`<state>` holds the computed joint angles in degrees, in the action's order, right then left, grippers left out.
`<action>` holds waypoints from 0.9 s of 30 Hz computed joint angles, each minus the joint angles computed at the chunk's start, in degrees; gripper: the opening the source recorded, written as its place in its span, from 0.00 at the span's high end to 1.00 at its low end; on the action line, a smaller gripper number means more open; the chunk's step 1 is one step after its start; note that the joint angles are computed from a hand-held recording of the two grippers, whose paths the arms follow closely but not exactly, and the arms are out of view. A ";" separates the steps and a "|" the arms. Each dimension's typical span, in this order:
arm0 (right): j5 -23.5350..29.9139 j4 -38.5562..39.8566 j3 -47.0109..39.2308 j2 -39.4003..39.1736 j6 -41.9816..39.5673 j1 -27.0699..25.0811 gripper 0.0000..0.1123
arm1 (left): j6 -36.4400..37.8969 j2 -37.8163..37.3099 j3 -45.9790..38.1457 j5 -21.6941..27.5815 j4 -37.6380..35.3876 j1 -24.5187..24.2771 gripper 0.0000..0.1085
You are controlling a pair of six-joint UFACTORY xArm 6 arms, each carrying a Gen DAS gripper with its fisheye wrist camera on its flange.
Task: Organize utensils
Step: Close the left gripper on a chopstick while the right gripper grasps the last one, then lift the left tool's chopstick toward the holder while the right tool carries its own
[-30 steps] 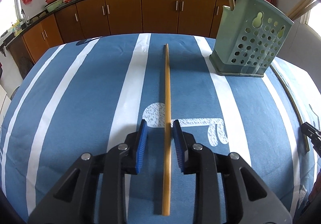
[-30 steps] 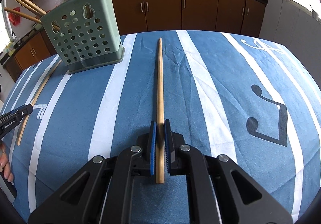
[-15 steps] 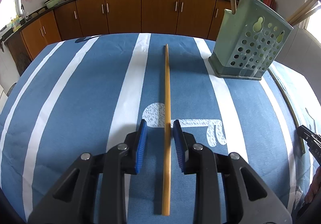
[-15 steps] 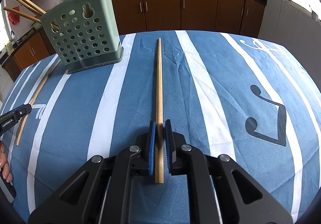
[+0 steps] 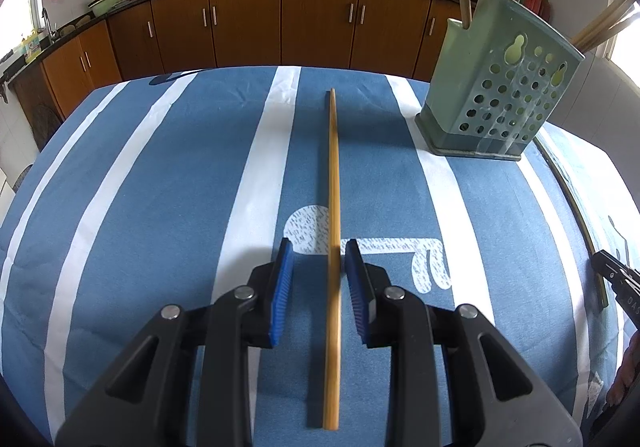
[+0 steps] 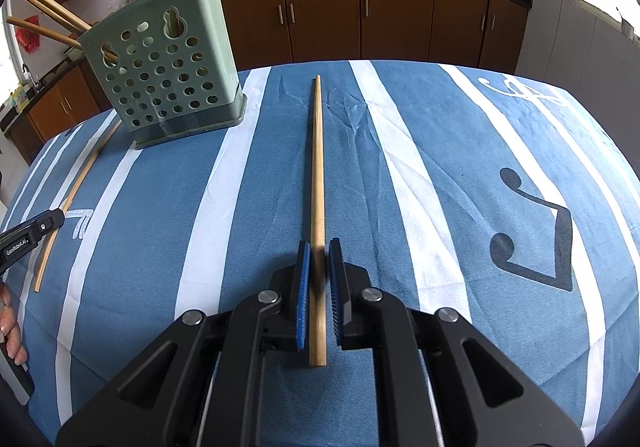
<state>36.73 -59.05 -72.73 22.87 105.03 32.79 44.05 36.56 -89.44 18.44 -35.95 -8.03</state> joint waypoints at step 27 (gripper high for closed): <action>3.66 -10.23 6.62 -8.75 12.17 2.53 0.93 | 12.80 -11.27 11.74 -3.97 -9.27 -0.59 0.93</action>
